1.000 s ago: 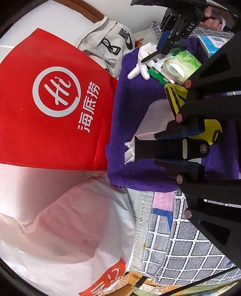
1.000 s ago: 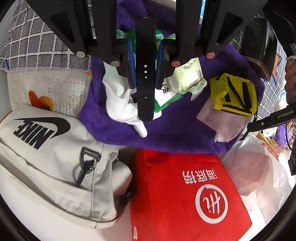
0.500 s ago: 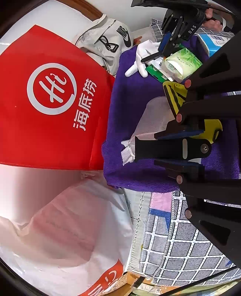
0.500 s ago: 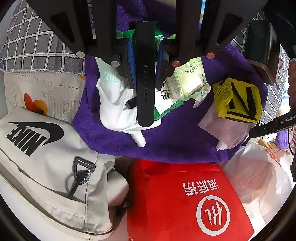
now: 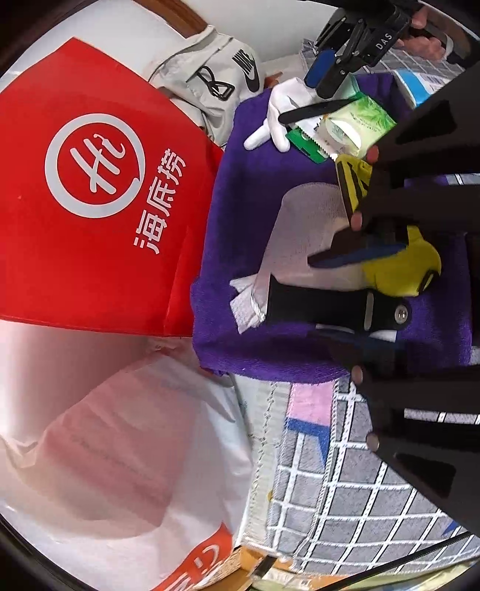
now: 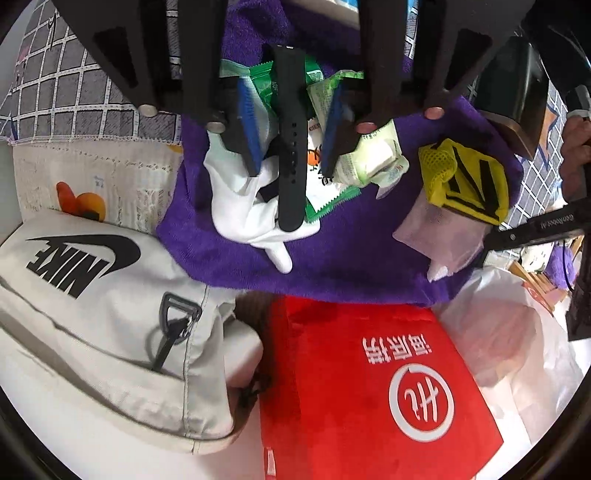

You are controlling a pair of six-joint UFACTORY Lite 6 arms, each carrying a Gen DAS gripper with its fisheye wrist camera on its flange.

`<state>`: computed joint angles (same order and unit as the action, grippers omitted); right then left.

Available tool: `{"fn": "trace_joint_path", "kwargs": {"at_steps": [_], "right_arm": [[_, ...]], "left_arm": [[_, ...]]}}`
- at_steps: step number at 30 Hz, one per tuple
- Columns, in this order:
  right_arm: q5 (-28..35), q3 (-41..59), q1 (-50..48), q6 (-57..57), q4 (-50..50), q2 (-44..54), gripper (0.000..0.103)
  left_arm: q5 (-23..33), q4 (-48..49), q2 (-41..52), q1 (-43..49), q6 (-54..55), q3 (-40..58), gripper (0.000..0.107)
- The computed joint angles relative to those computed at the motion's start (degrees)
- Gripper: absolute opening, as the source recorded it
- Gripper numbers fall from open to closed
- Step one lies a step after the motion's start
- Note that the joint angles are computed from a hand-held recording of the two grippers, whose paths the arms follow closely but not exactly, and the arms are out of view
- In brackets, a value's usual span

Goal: Organize soft objects

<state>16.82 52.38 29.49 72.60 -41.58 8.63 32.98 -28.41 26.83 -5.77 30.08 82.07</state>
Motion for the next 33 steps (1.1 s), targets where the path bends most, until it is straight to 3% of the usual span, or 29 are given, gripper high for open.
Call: {"fn": "trace_joint_path", "kwargs": {"at_steps": [3,10,15,21,24,30,33], "right_arm": [[1.6,-0.4,0.8,1.4,-1.3,-2.2,0.047],[10.0,1.5,6.5,7.3,-5.4,-7.1,0.075],[17.2,1.1,11.9,11.1,-6.9,-13.4,0.079],[26.9,-1.4,20.7,18.2,-6.2,-21.7,0.081],[34.3,-2.9,30.1,25.5,-6.9,-26.0,0.089],[52.1,0.0,51.0,38.6,-7.5,-25.0,0.100],[61.6,4.1,61.0,44.8,-5.3,-21.3,0.101]], "left_arm": [[-0.3,2.0,-0.5,-0.5,-1.9,-0.3,0.035],[0.7,5.1,-5.4,-1.3,-5.4,-2.4,0.047],[2.7,7.8,-13.5,-1.9,-9.1,-6.1,0.054],[7.2,5.8,-30.5,0.5,-5.3,-16.0,0.067],[10.0,4.7,-38.4,2.4,-3.8,-20.9,0.080],[16.3,5.6,-57.2,5.2,-4.3,-31.6,0.099],[21.7,5.5,-67.4,7.5,-4.0,-35.5,0.099]]}}
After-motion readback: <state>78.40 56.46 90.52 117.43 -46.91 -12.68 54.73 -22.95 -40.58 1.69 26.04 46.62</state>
